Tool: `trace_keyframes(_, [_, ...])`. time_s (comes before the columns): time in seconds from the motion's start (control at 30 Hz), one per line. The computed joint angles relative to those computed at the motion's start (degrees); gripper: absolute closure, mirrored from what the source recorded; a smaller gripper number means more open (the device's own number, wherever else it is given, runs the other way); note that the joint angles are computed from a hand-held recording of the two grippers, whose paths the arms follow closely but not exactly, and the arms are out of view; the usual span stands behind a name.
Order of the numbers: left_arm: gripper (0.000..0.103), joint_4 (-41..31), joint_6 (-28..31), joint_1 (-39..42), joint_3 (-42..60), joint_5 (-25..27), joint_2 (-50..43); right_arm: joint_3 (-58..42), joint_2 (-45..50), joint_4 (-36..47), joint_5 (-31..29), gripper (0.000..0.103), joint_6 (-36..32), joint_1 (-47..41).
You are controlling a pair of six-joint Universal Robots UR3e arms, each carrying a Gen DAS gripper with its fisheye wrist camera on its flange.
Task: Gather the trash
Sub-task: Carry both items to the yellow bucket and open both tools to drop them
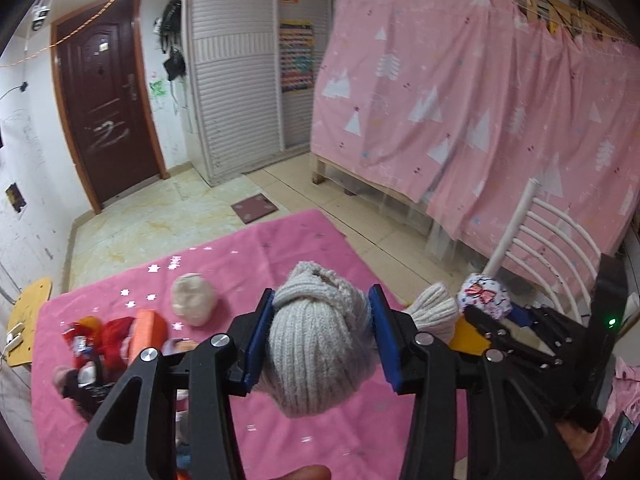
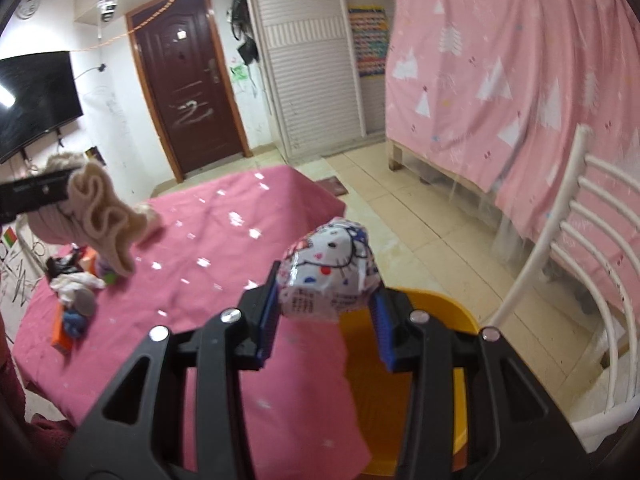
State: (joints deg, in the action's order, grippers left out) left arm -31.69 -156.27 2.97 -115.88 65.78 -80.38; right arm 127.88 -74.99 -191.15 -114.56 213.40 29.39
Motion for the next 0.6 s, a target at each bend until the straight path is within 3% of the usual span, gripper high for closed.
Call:
trace_keyframes(0.13, [0.064, 1.4, -3.4, -8.0, 4.2, 4.6, -7.1, 5.8, 1.0, -5.4, 5.1, 0.062, 0.0, -4.8])
trace_keyframes(0.27, [0.064, 3.0, -5.7, -13.9, 7.9, 8.7, -13.4, 10.6, 2.3, -10.6, 9.4, 0.048, -0.2, -8.9])
trace_keyframes(0.43, [0.064, 3.8, -7.1, -18.9, 12.1, 10.1, -19.0, 17.5, 3.4, -19.8, 13.9, 0.044, 0.1, -14.3])
trace_keyframes(0.6, [0.059, 1.2, -7.3, -21.9, 16.7, 8.9, -23.2, 22.6, 2.3, -24.5, 14.2, 0.041, 0.7, -17.6])
